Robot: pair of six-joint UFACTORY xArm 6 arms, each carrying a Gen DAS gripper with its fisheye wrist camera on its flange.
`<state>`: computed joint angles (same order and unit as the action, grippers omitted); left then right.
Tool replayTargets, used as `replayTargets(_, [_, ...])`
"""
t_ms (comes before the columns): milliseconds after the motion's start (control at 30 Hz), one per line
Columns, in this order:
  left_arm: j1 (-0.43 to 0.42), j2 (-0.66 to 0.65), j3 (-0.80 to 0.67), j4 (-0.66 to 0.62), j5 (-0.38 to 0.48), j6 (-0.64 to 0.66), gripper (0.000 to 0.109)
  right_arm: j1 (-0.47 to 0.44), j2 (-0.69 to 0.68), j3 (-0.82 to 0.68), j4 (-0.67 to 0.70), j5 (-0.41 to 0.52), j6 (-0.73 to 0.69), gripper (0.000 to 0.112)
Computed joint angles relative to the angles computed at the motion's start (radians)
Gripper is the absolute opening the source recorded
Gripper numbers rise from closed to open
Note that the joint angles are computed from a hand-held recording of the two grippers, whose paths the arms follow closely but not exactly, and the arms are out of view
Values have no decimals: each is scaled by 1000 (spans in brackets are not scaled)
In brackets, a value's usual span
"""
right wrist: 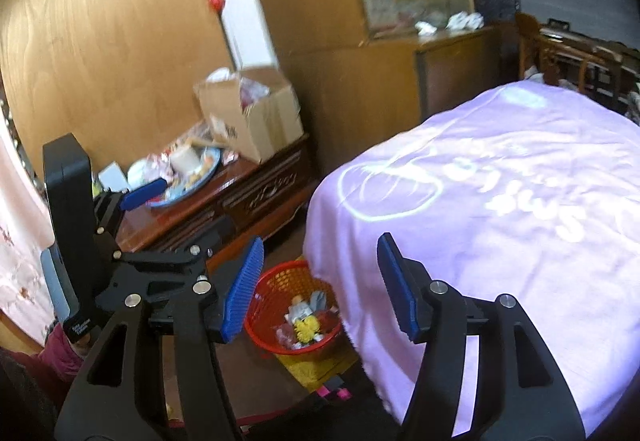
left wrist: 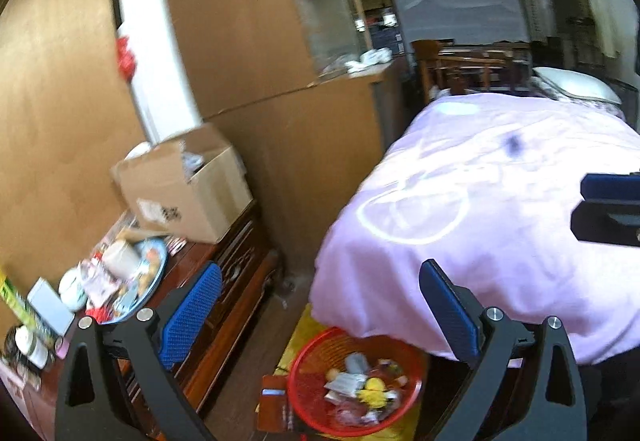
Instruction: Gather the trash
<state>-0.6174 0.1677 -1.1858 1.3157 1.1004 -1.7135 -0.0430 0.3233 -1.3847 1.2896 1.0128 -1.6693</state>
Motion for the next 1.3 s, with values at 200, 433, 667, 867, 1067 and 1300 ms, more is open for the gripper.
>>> replayTargets(200, [-69, 64, -119, -38, 69, 92, 97, -84, 7, -24, 43, 93, -14, 63])
replayTargets(433, [-156, 65, -147, -125, 265, 205, 97, -107, 10, -52, 28, 199, 18, 76])
replayTargets(667, [-134, -53, 8, -228, 252, 144, 97, -15, -77, 74, -42, 85, -14, 80])
replayTargets(867, [-50, -132, 185, -271, 117, 50, 97, 107, -63, 116, -155, -60, 65, 80])
replayTargets(1067, [41, -147, 299, -289, -15, -20, 97, 231, 0, 139, -317, -224, 172, 80])
replayTargets(1300, [127, -109, 353, -279, -145, -58, 97, 294, 96, 115, -463, -318, 319, 80])
